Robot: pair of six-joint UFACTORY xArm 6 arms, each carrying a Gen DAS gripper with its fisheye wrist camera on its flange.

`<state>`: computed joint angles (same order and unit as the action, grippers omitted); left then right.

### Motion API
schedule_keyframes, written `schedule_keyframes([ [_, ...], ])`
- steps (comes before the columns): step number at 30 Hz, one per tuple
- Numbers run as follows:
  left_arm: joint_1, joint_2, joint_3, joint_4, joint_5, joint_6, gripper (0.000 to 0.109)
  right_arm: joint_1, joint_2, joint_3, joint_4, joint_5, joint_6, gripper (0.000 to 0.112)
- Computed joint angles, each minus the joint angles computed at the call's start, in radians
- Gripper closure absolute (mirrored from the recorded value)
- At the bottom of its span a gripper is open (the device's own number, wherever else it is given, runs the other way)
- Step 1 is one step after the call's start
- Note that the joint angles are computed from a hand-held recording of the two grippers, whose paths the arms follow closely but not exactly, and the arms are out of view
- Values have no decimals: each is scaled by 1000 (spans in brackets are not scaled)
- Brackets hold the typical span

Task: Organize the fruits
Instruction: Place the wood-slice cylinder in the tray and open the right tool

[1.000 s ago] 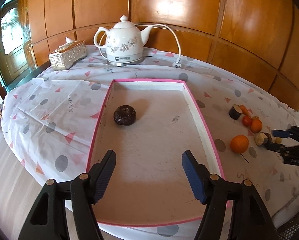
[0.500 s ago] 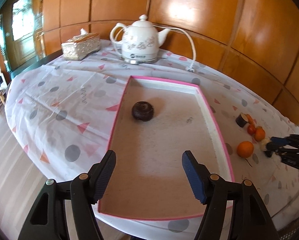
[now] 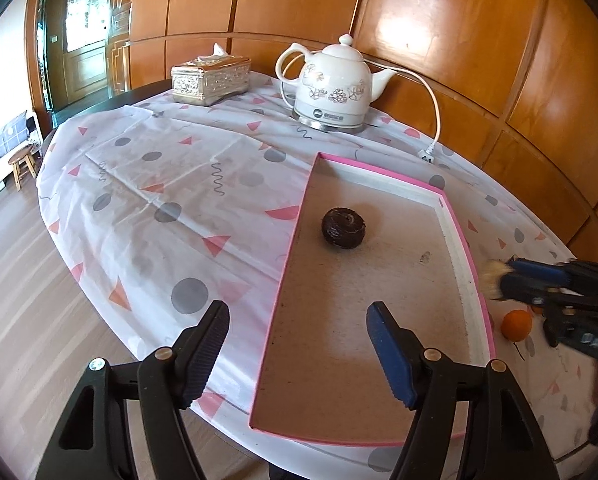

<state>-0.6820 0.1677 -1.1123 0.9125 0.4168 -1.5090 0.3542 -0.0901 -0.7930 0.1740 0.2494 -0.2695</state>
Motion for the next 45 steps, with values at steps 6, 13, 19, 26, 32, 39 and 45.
schedule_keyframes([
  [6, 5, 4, 3, -14, -7, 7, 37, 45, 122, -103, -53, 13, 103, 83],
  [13, 3, 7, -1, -9, -10, 9, 37, 28, 82, -65, -150, -19, 190, 76],
  [19, -11, 8, -9, 12, -13, 6, 31, -35, -9, 25, -263, -41, 285, 76],
  [26, -31, 16, -29, 15, 1, 27, 31, -108, -81, 107, -314, -38, 332, 74],
  [32, -45, 25, -47, 18, 5, 49, 31, -150, -127, 166, -343, -43, 357, 74],
  [39, -67, 47, -89, 8, -4, 117, 31, -204, -186, 220, -358, -33, 350, 69],
  [45, -84, 78, -134, -32, -11, 191, 31, -265, -228, 256, -380, -15, 347, 69],
])
